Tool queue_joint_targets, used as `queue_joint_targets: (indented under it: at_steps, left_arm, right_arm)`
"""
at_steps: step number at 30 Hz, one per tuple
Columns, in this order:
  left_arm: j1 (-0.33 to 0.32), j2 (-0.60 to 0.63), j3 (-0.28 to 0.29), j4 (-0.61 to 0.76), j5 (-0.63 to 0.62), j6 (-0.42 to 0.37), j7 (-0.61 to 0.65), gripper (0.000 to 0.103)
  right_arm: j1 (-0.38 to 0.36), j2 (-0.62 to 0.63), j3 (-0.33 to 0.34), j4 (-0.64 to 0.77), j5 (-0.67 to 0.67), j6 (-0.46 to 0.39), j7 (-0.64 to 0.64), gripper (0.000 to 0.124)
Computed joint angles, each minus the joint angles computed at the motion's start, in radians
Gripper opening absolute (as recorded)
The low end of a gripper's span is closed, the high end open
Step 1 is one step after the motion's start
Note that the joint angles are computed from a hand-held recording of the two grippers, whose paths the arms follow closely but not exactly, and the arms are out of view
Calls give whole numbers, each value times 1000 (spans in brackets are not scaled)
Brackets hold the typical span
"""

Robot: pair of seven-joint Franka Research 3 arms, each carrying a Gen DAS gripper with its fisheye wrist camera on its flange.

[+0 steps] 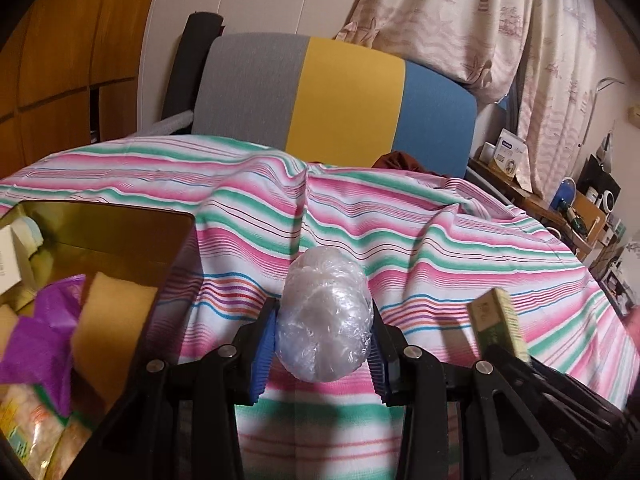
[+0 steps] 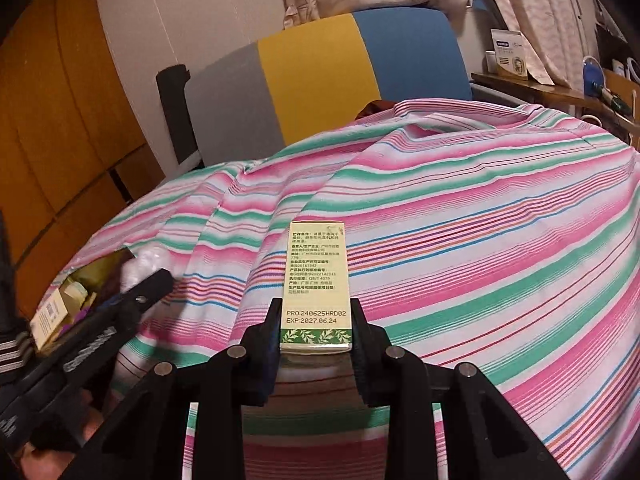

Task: Organize objects
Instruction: 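Carry the white bag into the tin and open the left gripper while the right carries the green box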

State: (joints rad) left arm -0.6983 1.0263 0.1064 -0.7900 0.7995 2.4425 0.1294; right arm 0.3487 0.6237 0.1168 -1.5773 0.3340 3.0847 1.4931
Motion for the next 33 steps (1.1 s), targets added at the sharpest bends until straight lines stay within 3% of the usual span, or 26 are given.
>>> queue_joint_targets:
  at_steps: [4, 12, 17, 28, 30, 33]
  left_arm:
    - [-27, -129, 20, -197, 68, 64, -129, 41]
    - [-36, -339, -9, -500, 237, 186, -376, 41]
    - [-31, -457, -24, -646, 361, 176, -501, 41]
    - [61, -687, -104, -961, 490, 101, -713, 41]
    - [92, -711, -126, -1001, 482, 106, -731, 41]
    - [136, -746, -157, -1061, 479, 109, -759, 41]
  right_arm:
    - [-5, 5, 3, 3, 6, -1, 2, 30]
    - [31, -9, -29, -23, -22, 37, -3, 30]
    - [95, -22, -90, -40, -75, 56, -9, 30]
    - [100, -39, -86, -55, -90, 55, -35, 30]
    - [71, -43, -40, -50, -85, 49, -57, 30]
    - [-22, -39, 105, -32, -47, 33, -133, 30]
